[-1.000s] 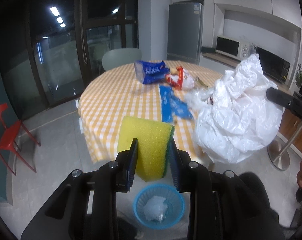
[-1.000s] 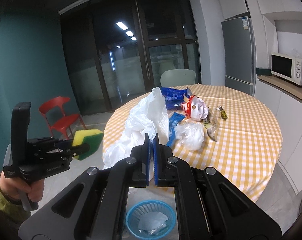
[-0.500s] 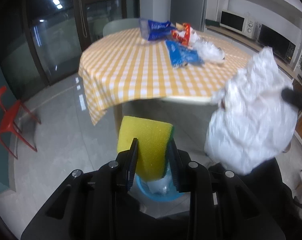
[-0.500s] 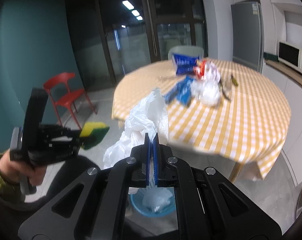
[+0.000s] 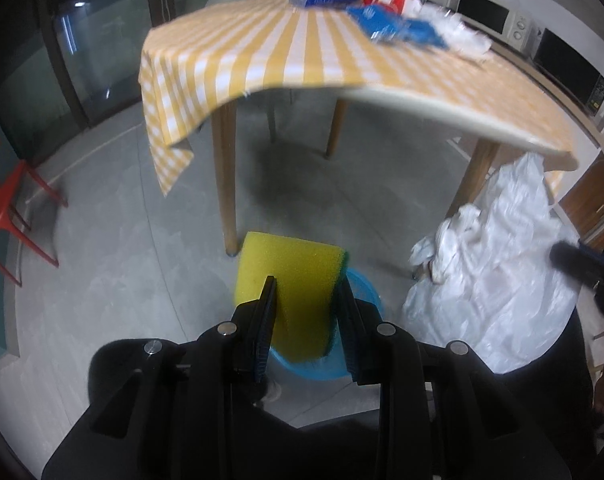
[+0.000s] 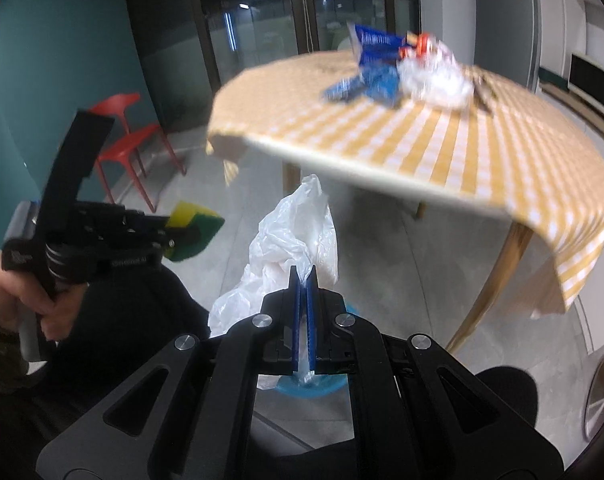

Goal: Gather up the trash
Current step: 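Carry the yellow sponge and white bag down over the blue wastebasket with both tools, then open both tools to drop the sponge and bag into the wastebasket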

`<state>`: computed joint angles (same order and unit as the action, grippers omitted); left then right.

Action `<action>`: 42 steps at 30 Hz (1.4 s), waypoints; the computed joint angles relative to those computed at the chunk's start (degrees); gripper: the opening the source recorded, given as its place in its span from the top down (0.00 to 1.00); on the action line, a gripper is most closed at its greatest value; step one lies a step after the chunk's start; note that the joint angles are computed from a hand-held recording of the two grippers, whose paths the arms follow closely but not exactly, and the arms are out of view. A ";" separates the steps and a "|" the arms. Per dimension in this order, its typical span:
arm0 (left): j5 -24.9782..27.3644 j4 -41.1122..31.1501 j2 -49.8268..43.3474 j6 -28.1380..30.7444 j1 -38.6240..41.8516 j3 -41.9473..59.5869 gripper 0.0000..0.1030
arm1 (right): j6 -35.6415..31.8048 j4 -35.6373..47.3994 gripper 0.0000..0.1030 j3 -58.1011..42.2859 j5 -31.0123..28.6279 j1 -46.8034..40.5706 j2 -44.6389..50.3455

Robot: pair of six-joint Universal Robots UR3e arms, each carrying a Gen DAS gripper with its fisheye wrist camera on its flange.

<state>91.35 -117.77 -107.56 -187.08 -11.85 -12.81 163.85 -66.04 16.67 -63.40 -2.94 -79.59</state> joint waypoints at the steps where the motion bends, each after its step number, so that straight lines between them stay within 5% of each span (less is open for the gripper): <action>1: -0.29 2.80 2.05 -0.13 0.24 -5.50 0.72 | 0.40 -2.30 0.98 4.18 -0.83 0.64 -1.41; 8: -1.08 12.89 5.29 -1.64 0.20 -22.06 0.72 | 2.69 -16.98 0.98 24.16 -8.01 5.91 -6.19; 14: -1.76 16.74 3.61 -2.51 0.25 -28.01 0.72 | 4.25 -21.17 0.98 32.05 -6.42 5.78 -4.98; 30: -3.98 16.91 -6.31 -4.11 1.33 -24.48 0.72 | 9.15 -20.02 0.98 27.88 -6.18 6.64 8.95; 42: -9.02 22.02 -8.88 -3.20 4.65 -31.87 0.72 | 12.00 -18.28 0.98 24.98 -7.25 8.10 17.48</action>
